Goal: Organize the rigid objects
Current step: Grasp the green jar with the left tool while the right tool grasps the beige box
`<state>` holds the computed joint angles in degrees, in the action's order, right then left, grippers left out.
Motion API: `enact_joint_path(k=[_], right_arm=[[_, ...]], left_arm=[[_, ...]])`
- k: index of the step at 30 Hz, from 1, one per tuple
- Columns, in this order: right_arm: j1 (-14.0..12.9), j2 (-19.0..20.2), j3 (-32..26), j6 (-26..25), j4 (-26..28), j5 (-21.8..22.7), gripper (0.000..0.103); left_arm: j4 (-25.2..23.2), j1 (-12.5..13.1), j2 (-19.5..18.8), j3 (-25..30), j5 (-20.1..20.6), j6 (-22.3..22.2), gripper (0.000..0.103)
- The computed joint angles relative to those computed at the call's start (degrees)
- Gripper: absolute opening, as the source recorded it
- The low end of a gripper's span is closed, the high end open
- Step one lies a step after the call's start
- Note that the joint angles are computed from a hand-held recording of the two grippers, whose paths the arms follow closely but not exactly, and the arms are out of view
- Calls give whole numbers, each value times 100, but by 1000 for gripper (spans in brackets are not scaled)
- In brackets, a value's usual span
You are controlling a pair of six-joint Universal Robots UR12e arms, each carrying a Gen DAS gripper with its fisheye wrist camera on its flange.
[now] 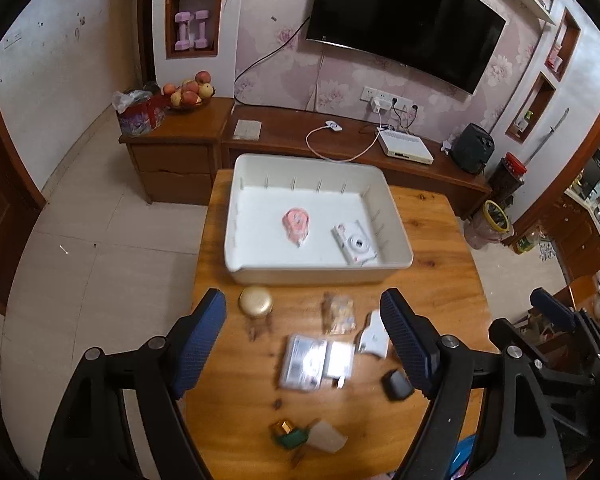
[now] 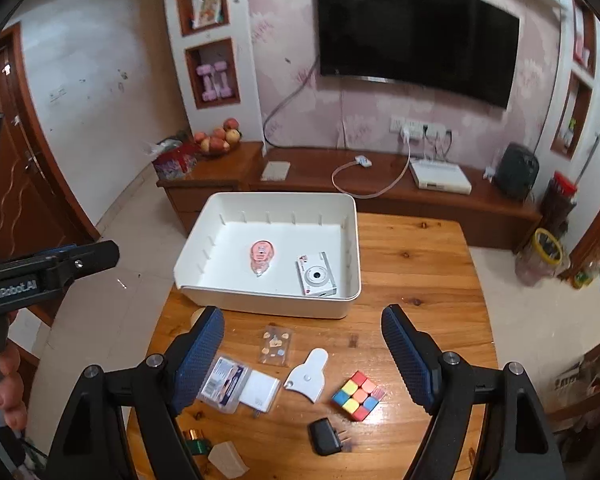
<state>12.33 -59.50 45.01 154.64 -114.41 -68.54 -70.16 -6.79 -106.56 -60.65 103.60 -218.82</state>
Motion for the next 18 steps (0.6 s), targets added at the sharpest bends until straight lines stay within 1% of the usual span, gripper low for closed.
enact_joint_path(k=[2, 5, 9, 11, 13, 15, 18], right_arm=[[-15, -267, 498, -157, -280, 137, 82], [-22, -553, 1070, -366, -555, 276, 82], [-18, -837, 1702, -707, -717, 347, 82], [-21, -936, 1981, -871, -790, 406, 82], [-10, -1021, 2246, -1046, -886, 351, 82], [-3, -1101, 2524, -1244, -932, 298, 82], [-15, -1180, 2841, -1399, -952, 222, 82]], left_arm=[[41, -2, 112, -224, -17, 31, 82], [138, -17, 271, -581, -50, 10, 82], [253, -35, 440, -1034, -214, 164, 82], [364, -46, 514, -1260, -297, 306, 82], [483, -51, 578, -1486, -429, 507, 82], [503, -51, 626, -1676, -567, 667, 82], [561, -59, 657, -1933, -796, 931, 82]])
